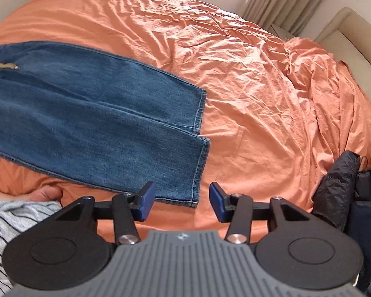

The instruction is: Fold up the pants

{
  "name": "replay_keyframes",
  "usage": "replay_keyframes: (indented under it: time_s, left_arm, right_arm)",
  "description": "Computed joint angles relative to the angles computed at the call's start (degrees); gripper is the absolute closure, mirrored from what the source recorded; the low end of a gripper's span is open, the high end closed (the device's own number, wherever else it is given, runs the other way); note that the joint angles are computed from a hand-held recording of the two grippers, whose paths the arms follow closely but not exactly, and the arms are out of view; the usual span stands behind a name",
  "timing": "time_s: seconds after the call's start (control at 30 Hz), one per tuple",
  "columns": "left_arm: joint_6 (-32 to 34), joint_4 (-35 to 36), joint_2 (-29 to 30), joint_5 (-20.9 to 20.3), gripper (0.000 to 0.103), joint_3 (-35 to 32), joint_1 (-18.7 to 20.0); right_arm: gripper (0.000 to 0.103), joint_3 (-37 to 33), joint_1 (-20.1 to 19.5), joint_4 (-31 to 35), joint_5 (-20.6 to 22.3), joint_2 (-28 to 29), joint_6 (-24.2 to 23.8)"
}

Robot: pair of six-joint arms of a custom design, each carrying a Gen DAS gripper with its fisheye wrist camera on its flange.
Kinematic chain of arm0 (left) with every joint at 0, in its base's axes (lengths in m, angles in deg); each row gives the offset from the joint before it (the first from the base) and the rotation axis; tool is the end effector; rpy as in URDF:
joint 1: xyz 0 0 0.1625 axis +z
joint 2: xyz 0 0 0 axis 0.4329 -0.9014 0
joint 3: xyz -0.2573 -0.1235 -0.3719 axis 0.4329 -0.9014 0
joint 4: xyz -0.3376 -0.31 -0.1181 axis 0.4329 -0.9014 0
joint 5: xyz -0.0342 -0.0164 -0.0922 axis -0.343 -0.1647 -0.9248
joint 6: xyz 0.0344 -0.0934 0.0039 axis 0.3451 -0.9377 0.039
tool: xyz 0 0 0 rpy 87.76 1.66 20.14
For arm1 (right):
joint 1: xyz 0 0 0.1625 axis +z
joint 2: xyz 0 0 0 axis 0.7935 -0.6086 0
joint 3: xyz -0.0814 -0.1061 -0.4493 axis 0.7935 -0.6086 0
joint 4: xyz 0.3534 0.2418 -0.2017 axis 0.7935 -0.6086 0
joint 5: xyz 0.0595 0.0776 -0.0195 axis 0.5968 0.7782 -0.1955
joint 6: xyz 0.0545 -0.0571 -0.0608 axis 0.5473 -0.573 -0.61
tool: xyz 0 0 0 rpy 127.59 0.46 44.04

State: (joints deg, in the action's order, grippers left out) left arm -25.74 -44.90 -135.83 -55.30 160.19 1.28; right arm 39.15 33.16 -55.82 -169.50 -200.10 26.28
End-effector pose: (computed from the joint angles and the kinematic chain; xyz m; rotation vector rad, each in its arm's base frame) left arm -0.2827 -0.3657 0.2151 1.3154 1.6766 0.3230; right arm 0.0455 -0.2973 0.6202 0.4940 -2.0779 0.4752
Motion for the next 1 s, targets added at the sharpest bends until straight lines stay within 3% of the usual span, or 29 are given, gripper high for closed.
replay_keyframes:
  time_s: [0.2,0.37,0.5,0.53,0.73,0.9,1.0]
  left_arm:
    - [-0.1,-1.4,2.2,0.2,0.043,0.5,1.2]
    - [-3.3,-3.1,3.2,0.4,0.048,0.8,2.0]
    - [-3.4,-6.6,1.4,2.9,0.090,2.6,0.9]
    - [-4.2,-7.2,0.8,3.6,0.095,3.1,0.2]
    - [-13.5,-9.6,-2.4,7.8,0.098,4.4,-2.1]
    - [-20.3,-11.0,-3.8,9.7,0.098,4.2,-2.8]
    - [-24.3,-10.0,-5.0,10.8,0.098,4.8,-3.7]
  right_arm:
    - [0.064,5.3,-4.8,-4.7,1.0,-1.6,-18.1]
    - [0.080,8.1,-7.5,-8.4,2.2,-0.3,-27.6]
    - [0.080,10.5,-9.5,-12.0,3.1,1.0,-36.5]
    - [0.080,11.0,-10.3,-13.4,3.5,1.5,-38.6]
    - [0.079,15.2,-16.2,-31.2,7.7,6.2,-55.0]
    - [0.079,19.8,-22.7,-44.7,14.7,8.5,-67.9]
    - [0.083,22.6,-25.0,-55.8,17.7,10.5,-71.2]
